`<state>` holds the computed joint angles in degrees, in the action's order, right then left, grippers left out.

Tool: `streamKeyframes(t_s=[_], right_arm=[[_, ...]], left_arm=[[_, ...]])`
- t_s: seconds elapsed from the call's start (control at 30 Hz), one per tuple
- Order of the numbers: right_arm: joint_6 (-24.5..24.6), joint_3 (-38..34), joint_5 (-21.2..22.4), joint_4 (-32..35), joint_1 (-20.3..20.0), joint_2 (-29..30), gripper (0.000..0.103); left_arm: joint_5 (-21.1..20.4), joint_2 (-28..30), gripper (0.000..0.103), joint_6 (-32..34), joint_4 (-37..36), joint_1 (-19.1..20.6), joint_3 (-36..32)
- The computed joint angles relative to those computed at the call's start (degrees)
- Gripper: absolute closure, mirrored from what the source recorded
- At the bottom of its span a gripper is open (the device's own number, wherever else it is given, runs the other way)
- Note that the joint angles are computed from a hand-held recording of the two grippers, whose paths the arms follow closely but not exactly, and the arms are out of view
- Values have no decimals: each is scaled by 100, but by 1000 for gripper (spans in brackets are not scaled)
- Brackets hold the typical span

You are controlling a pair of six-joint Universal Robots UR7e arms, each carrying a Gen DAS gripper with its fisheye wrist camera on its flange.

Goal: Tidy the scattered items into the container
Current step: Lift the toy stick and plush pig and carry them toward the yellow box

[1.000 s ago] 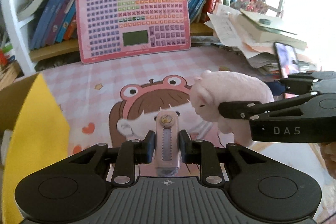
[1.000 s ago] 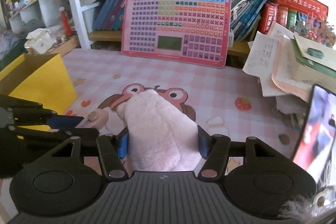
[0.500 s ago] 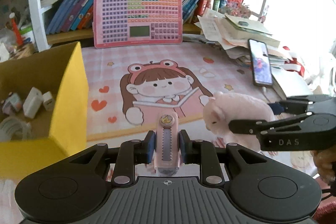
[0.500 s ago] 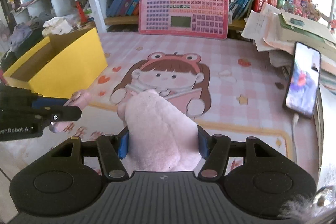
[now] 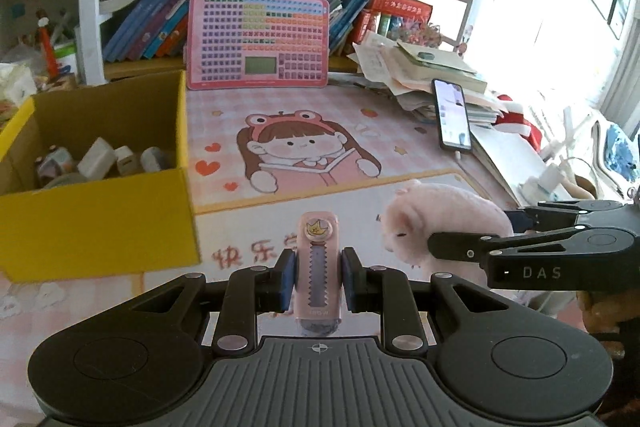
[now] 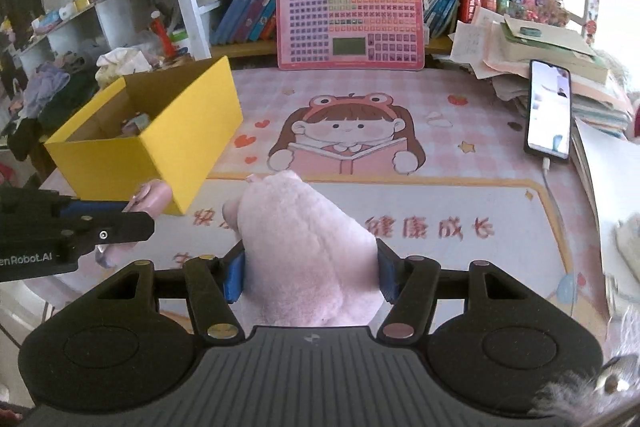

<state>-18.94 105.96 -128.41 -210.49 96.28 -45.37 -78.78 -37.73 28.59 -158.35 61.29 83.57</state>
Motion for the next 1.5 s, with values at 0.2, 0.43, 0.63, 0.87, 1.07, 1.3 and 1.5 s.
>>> streamKeyframes(t_s=[0.2,0.43,0.63,0.87,1.07,1.3,1.5], right_arm=[[323,-18,-449,-195,396,369,44],[514,-294,-831,-431,785,910,44],[613,-534,-926,-295,1003,1212,44],[647,-769,-933,-80,1161,1411,44],[637,-928,-854,132,1240,1535,44],[532,-1232,-692,382,1308,1725,44],[286,-1529,-429,670,1341,1858,44]], left_arm=[[-158,-512,80,208,66,231,347],[-339,-887,80,417,223,522,457],[-422,-1117,80,514,303,683,534],[-436,-1306,80,504,280,841,604],[-438,-1409,80,494,256,947,613],[-390,-1531,80,493,153,1059,644],[-282,-1592,80,395,24,1159,605]])
